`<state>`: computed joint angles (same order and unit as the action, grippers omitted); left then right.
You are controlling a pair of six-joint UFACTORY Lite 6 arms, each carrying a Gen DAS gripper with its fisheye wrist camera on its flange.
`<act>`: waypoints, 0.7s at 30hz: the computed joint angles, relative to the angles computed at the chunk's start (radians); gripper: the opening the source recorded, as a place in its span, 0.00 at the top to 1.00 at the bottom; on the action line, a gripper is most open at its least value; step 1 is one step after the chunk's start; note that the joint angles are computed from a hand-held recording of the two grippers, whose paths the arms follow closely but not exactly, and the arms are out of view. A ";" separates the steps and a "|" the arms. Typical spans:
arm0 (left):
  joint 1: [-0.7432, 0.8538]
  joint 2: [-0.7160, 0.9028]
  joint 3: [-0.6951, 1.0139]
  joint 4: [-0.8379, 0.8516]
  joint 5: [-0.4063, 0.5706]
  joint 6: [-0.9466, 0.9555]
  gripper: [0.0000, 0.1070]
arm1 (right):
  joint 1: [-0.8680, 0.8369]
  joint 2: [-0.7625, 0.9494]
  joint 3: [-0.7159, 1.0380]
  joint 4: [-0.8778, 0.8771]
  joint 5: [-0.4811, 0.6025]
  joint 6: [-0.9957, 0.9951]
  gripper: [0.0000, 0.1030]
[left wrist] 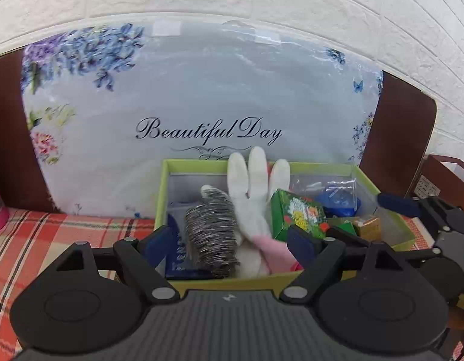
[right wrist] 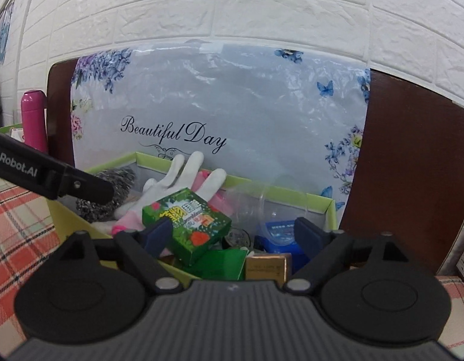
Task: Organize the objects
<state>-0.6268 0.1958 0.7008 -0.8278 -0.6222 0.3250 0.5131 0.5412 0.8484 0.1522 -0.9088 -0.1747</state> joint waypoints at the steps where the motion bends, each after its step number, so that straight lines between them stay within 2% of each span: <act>1: -0.012 -0.007 -0.009 -0.026 -0.009 0.014 0.19 | 0.005 -0.016 -0.024 0.008 -0.009 -0.003 0.02; 4: -0.058 -0.069 -0.054 -0.113 -0.027 0.060 0.19 | 0.026 -0.101 -0.104 0.042 -0.009 -0.007 0.00; 7: -0.142 -0.171 -0.101 -0.274 -0.061 0.164 0.19 | 0.054 -0.250 -0.231 0.067 -0.005 0.006 0.00; 10: -0.273 -0.289 -0.148 -0.474 -0.141 0.285 0.12 | 0.116 -0.460 -0.379 0.170 0.034 -0.033 0.00; 13: -0.456 -0.355 -0.143 -0.748 -0.281 0.447 0.08 | 0.245 -0.710 -0.505 0.447 0.140 -0.189 0.00; 16: -0.647 -0.382 -0.144 -0.917 -0.421 0.497 0.06 | 0.398 -0.950 -0.620 0.761 0.198 -0.393 0.00; 18: -0.768 -0.371 -0.139 -1.006 -0.501 0.470 0.06 | 0.527 -1.096 -0.699 0.970 0.167 -0.521 0.00; 21: -0.895 -0.326 -0.115 -1.114 -0.556 0.432 0.06 | 0.783 -1.238 -0.781 1.284 0.016 -0.649 0.00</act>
